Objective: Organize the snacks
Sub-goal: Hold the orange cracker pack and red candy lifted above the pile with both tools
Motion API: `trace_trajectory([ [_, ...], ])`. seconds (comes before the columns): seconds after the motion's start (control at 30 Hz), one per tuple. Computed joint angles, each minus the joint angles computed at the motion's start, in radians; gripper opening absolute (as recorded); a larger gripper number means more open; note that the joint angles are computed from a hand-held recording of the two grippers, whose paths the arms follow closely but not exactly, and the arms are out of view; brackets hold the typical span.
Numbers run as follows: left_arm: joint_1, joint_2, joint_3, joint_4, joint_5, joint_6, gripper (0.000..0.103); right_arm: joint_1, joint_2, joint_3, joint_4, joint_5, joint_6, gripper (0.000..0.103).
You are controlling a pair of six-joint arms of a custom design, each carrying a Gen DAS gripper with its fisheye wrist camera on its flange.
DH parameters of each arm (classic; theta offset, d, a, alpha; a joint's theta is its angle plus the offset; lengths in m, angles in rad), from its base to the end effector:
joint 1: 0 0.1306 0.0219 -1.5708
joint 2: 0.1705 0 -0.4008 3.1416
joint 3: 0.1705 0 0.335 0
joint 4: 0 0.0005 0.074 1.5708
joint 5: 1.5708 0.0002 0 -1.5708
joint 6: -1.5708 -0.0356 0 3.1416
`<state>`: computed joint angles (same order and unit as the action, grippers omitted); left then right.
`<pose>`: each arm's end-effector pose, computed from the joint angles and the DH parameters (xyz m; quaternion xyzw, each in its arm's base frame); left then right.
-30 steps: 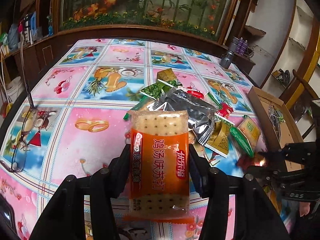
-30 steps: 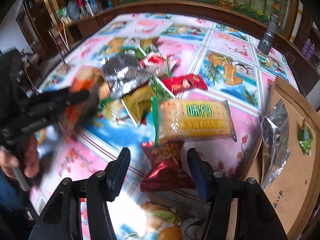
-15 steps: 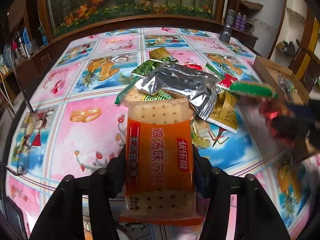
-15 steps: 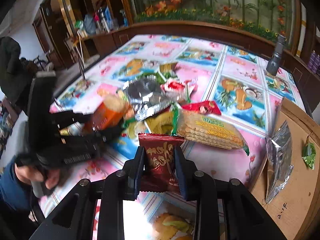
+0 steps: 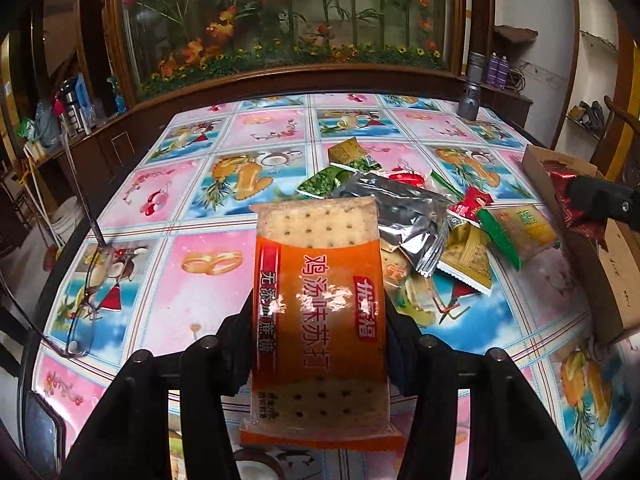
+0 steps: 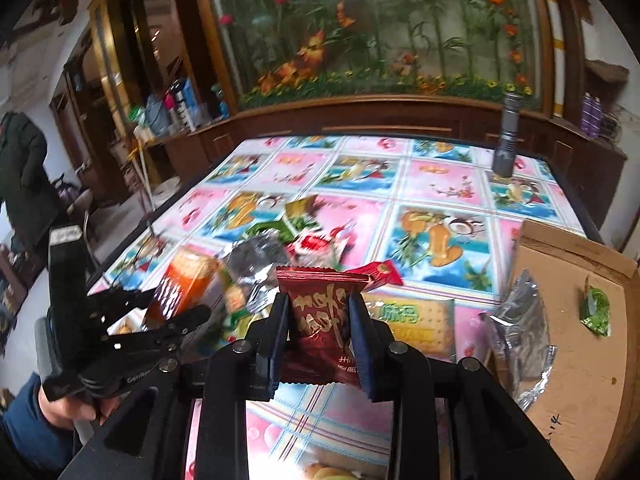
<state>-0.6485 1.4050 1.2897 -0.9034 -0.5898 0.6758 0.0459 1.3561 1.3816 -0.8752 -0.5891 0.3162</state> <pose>0.3390 -0.2327 0.4046 -0.0918 0.9194 0.0602 0.3776 0.4060 0.0379 0.4616 -0.2620 0.8623 0.2237 0.3711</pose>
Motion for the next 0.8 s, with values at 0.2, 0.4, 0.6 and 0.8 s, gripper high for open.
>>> trace_trajectory([
  [0.2, -0.008, 0.009, 0.007, -0.015, -0.027, -0.007, 0.052, 0.002, 0.011, 0.006, -0.016, 0.01, 0.004, 0.032],
  [0.4, -0.014, 0.015, 0.013, -0.025, -0.052, -0.008, 0.052, 0.003, 0.008, 0.002, -0.019, 0.016, 0.017, 0.032],
  [0.6, -0.017, 0.016, 0.013, -0.025, -0.058, -0.008, 0.052, 0.003, 0.006, -0.001, -0.012, 0.02, 0.012, 0.032],
  [0.8, -0.021, 0.017, 0.013, -0.013, -0.058, -0.015, 0.052, 0.002, 0.005, -0.004, 0.0, 0.025, 0.004, 0.032],
])
